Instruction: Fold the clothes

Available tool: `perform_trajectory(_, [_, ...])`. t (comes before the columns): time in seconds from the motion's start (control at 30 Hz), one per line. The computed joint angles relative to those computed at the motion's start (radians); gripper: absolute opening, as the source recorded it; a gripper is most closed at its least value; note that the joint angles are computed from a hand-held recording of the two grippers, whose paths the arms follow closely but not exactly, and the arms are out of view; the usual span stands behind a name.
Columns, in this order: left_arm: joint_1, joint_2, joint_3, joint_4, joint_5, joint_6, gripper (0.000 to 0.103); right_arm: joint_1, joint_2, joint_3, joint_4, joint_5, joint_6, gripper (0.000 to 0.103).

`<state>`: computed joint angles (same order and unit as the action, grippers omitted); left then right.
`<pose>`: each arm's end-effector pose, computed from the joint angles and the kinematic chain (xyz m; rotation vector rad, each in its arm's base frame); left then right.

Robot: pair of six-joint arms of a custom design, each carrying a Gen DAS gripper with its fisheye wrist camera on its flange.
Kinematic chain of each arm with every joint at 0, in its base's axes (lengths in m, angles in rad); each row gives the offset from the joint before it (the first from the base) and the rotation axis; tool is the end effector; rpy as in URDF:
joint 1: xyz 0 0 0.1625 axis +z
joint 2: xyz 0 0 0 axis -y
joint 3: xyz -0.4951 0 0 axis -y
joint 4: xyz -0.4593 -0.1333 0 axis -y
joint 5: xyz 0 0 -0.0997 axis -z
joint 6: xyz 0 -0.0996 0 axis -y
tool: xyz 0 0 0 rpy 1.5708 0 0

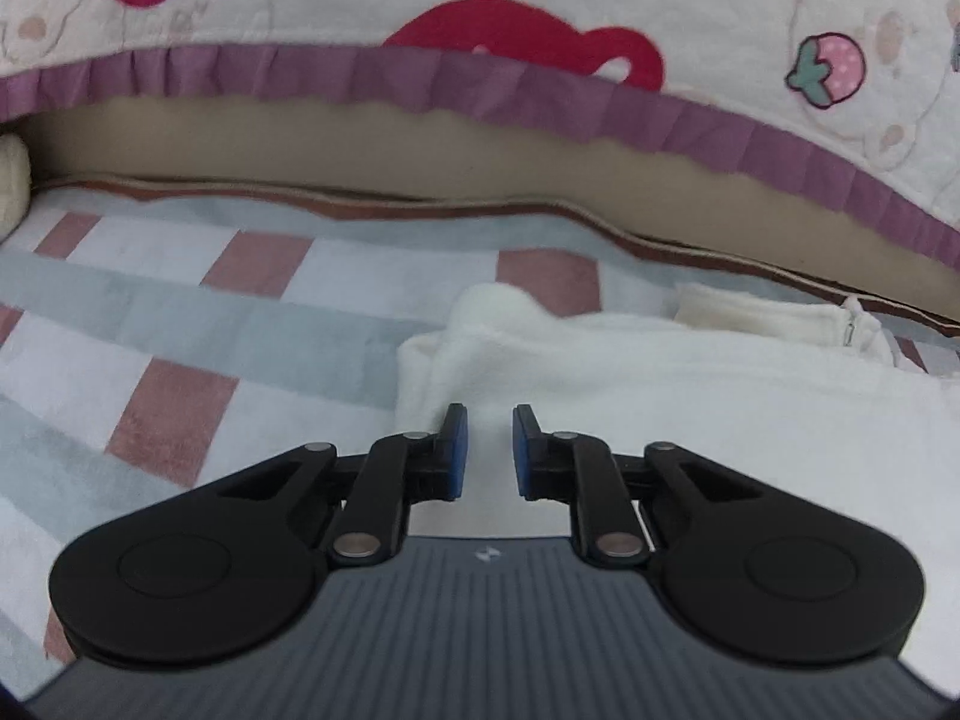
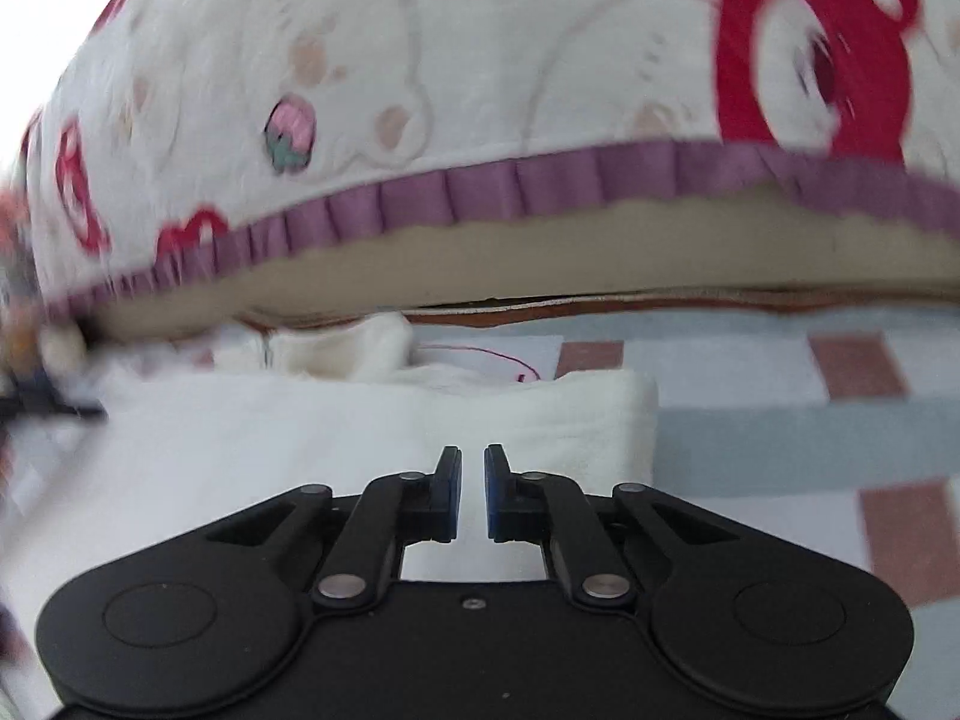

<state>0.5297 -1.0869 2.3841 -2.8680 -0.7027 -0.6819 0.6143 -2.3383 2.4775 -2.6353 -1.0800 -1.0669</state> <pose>-0.2861 -0.4101 0.0942 0.4359 2.4009 -0.8583 -0.0932 -0.2863 0.4819 0.4248 -2.3415 1.1261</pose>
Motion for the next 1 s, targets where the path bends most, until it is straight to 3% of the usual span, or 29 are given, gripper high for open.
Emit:
perform_trajectory(0.1, [0.009, 0.0, -0.01, 0.021, 0.001, -0.018, 0.022, 0.055, 0.054, 0.015, -0.165, -0.08, 0.048, 0.023])
perform_trajectory(0.13, [0.007, 0.009, -0.017, 0.049, 0.02, -0.028, 0.025, 0.043, 0.064, 0.007, -0.169, -0.068, 0.087, 0.031])
perform_trajectory(0.17, [0.001, 0.02, -0.026, 0.088, 0.051, -0.046, 0.035, 0.031, 0.073, 0.0, -0.175, -0.059, 0.123, 0.033])
perform_trajectory(0.23, [-0.012, 0.048, -0.046, 0.195, 0.137, -0.112, 0.06, 0.02, 0.082, -0.009, -0.168, -0.068, 0.13, 0.034])
perform_trajectory(0.3, [-0.006, 0.059, -0.051, 0.187, 0.142, -0.094, 0.06, 0.015, 0.087, -0.019, -0.149, -0.081, 0.109, 0.041])
perform_trajectory(0.37, [0.005, 0.059, -0.057, 0.159, 0.106, -0.048, 0.05, 0.027, 0.107, -0.021, -0.167, -0.106, 0.087, 0.06])
perform_trajectory(0.4, [0.008, 0.058, -0.063, 0.161, 0.092, -0.029, 0.039, 0.035, 0.123, -0.016, -0.211, -0.123, 0.108, 0.062])
perform_trajectory(0.43, [0.01, 0.057, -0.068, 0.163, 0.078, -0.011, 0.019, 0.037, 0.136, -0.015, -0.234, -0.132, 0.132, 0.063])
perform_trajectory(0.47, [0.002, 0.061, -0.072, 0.176, 0.087, -0.01, 0.016, 0.04, 0.15, -0.015, -0.256, -0.141, 0.155, 0.06])
perform_trajectory(0.5, [-0.011, 0.067, -0.076, 0.197, 0.11, -0.019, 0.014, 0.03, 0.152, -0.016, -0.253, -0.125, 0.169, 0.051])
perform_trajectory(0.53, [-0.03, 0.075, -0.074, 0.198, 0.134, -0.013, 0.013, 0.016, 0.138, -0.016, -0.222, -0.09, 0.163, 0.026])
perform_trajectory(0.57, [-0.051, 0.085, -0.068, 0.184, 0.159, 0.005, 0.012, 0.021, 0.128, -0.013, -0.213, -0.088, 0.153, 0.013])
perform_trajectory(0.67, [-0.115, 0.129, -0.012, -0.038, 0.219, 0.187, 0.01, 0.058, 0.072, 0.039, -0.262, -0.135, 0.043, 0.012])
perform_trajectory(0.73, [-0.144, 0.163, 0.024, -0.19, 0.224, 0.329, 0.01, 0.059, 0.02, 0.057, -0.199, -0.121, -0.062, 0.012])
perform_trajectory(0.77, [-0.146, 0.17, 0.031, -0.208, 0.214, 0.354, 0.01, 0.06, 0.014, 0.058, -0.172, -0.113, -0.083, 0.013])
perform_trajectory(0.87, [-0.135, 0.161, 0.018, -0.123, 0.207, 0.284, 0.012, 0.108, 0.084, 0.062, -0.271, -0.169, -0.042, 0.019])
perform_trajectory(0.9, [-0.13, 0.157, 0.008, -0.078, 0.213, 0.248, 0.014, 0.129, 0.115, 0.056, -0.308, -0.193, -0.026, 0.025])
perform_trajectory(0.93, [-0.122, 0.152, -0.007, -0.02, 0.217, 0.204, 0.014, 0.152, 0.146, 0.049, -0.341, -0.223, -0.01, 0.039])
perform_trajectory(1.0, [-0.1, 0.138, -0.044, 0.14, 0.223, 0.122, 0.014, 0.178, 0.184, 0.042, -0.398, -0.254, 0.022, 0.042])
